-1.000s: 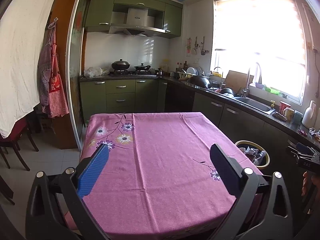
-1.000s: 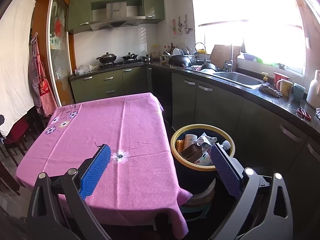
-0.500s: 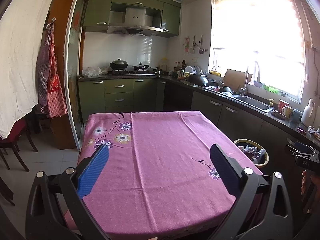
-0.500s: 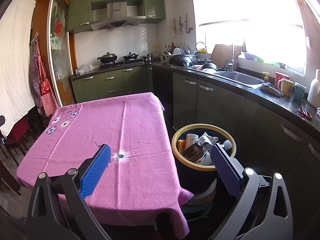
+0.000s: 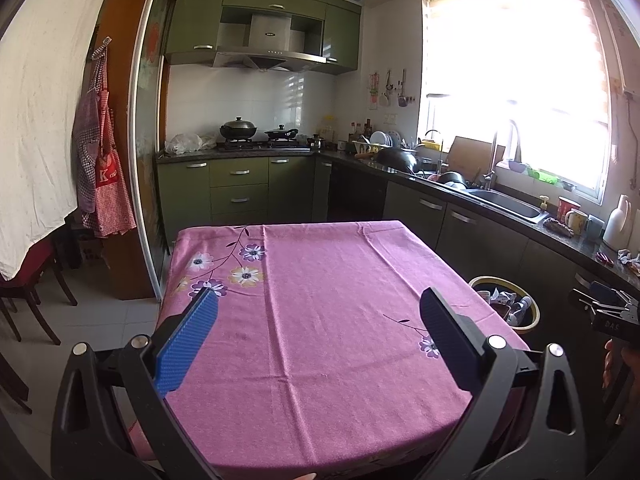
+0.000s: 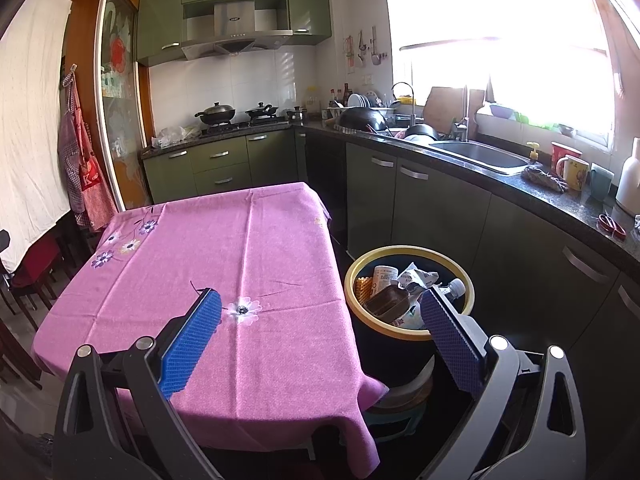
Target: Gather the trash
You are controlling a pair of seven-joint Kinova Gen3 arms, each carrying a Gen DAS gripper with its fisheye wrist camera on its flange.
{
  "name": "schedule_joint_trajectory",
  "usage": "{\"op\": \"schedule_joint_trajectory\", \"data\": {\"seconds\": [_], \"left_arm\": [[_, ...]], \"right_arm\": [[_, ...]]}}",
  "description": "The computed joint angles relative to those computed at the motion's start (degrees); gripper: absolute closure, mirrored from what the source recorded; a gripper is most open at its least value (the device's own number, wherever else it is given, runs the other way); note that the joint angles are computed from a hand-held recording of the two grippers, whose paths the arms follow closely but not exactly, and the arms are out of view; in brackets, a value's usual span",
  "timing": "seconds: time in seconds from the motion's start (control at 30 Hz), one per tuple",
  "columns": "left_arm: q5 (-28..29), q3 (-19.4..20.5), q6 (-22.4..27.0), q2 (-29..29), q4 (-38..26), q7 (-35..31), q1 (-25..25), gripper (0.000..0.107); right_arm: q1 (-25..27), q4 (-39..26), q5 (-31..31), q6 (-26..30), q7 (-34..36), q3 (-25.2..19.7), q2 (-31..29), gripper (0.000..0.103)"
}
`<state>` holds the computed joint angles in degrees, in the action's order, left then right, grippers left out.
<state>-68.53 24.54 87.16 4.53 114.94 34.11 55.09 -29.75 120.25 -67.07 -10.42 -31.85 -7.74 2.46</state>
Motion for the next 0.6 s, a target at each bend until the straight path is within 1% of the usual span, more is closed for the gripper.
{"op": "schedule_joint_trajectory", "data": {"seconds": [0.13, 0.6], "left_arm": [[-0.1, 0.0, -0.9, -0.5, 0.3, 0.0, -0.3, 0.011], [0.3, -0.1, -1.2, -0.3, -0.1, -0.5, -0.6, 0.011]], "right_arm": [[0.0, 0.0, -0.1, 0.0, 0.1, 0.0, 0.0, 0.005], [-0.5, 0.0, -0.1, -0.3, -0.1, 0.1, 0.4, 0.005]]}}
